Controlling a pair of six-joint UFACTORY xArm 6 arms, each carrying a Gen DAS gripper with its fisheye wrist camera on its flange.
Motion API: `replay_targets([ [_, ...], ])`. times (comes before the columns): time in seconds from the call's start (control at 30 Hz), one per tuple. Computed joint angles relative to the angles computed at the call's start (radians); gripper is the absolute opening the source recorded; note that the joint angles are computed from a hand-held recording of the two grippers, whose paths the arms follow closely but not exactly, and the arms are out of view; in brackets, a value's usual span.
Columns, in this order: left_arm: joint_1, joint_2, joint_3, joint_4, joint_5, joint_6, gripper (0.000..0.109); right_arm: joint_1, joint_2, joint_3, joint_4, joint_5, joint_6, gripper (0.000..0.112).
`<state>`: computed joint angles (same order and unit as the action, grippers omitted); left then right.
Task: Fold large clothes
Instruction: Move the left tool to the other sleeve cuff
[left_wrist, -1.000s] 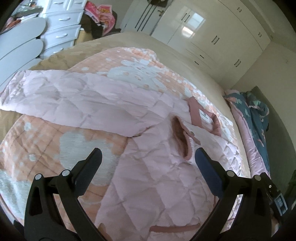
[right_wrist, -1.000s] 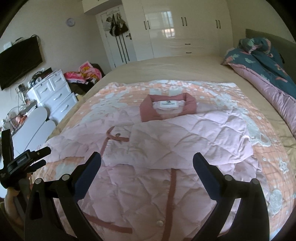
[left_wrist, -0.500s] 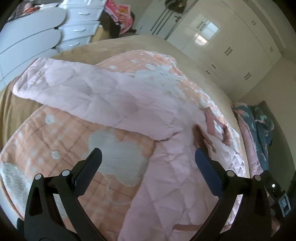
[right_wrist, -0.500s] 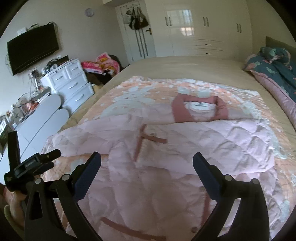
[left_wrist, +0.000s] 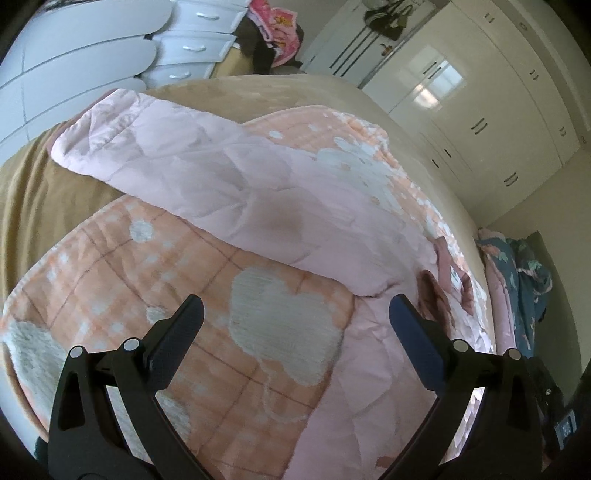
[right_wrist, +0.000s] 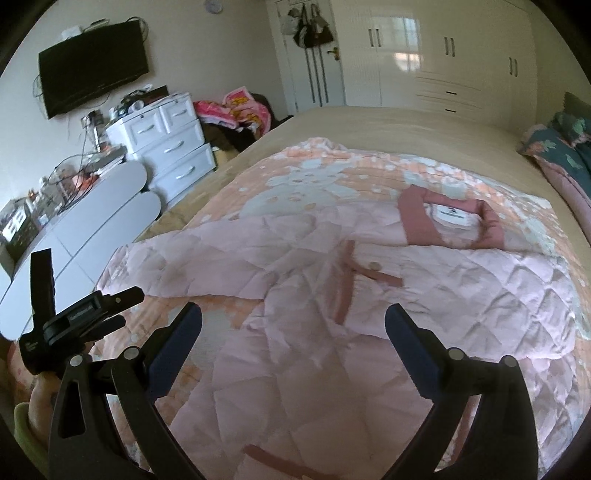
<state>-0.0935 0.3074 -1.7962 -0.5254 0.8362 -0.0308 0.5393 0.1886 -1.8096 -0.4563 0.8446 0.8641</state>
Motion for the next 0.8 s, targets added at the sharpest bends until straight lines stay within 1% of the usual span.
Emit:
replay_targets([
  [0.2,0.023,0.023,0.007,-0.003,-0.010,-0.026,0.094,0.006,0.086,-0.101,0.047,0.020,-0.063,0.099],
  [0.3,0.037,0.043,0.002,-0.012,-0.009,-0.043,0.094,0.003,0.112,-0.127,0.059,0.029,-0.073,0.099],
  [0.5,0.066,0.096,-0.030,-0.035,-0.003,-0.080,0.094,-0.002,0.135,-0.135,0.080,0.040,-0.079,0.099],
  [0.6,0.076,0.116,-0.035,-0.055,-0.035,-0.092,0.094,-0.006,0.145,-0.140,0.091,0.047,-0.087,0.099],
  [0.8,0.102,0.185,-0.109,-0.101,-0.047,-0.112,0.094,-0.017,0.147,-0.133,0.100,0.052,-0.088,0.099],
])
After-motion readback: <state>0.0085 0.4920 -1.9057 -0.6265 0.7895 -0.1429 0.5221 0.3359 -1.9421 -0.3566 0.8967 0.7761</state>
